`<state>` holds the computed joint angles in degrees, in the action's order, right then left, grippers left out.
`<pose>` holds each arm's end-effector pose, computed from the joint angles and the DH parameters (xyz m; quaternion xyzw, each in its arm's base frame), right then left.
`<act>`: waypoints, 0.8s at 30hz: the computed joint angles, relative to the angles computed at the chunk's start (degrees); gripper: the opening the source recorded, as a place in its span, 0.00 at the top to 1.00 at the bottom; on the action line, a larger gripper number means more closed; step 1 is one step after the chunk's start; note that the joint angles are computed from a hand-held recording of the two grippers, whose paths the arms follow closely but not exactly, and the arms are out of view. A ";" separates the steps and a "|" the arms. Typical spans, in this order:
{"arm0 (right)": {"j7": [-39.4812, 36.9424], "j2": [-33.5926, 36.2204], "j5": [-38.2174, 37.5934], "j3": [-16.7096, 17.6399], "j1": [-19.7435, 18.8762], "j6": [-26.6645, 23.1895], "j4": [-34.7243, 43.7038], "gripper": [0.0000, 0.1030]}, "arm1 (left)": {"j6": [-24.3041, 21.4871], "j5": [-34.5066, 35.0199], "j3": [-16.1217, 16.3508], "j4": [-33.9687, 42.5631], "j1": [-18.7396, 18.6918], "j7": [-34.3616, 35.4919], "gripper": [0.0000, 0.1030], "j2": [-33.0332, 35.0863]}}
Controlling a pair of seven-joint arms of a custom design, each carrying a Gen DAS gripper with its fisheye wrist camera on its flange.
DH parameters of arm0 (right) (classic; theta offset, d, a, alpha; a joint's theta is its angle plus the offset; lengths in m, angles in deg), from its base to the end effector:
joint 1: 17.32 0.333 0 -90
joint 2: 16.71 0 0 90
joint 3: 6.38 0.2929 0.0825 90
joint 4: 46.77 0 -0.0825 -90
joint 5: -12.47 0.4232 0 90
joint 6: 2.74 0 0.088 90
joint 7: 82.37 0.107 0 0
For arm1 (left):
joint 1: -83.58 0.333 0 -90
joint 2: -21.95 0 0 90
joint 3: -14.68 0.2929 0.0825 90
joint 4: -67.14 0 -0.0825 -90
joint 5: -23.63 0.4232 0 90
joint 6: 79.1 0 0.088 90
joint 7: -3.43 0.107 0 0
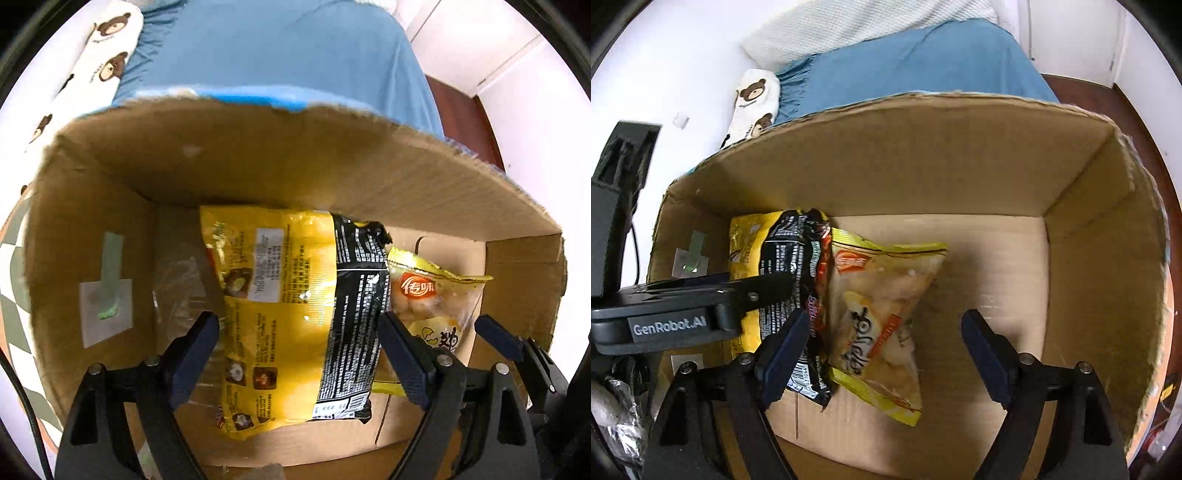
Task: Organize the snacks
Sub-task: 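Carry both packs into the cardboard box and open both tools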
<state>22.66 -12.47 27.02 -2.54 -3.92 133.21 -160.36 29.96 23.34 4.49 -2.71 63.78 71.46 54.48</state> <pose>0.6046 0.1900 0.4205 -0.6527 0.7341 0.0155 0.1868 0.6704 -0.3522 0.4344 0.6668 -0.7410 0.0750 0.0261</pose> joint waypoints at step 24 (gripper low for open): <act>17.37 -31.94 -17.35 0.75 3.84 -2.20 -20.71 0.16 | 19.78 8.74 -4.44 -38.64 1.23 -7.16 0.15 -35.37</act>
<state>40.03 -44.41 9.67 -1.79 -0.08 131.01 -181.08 49.74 32.09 0.05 -41.35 65.01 64.30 19.11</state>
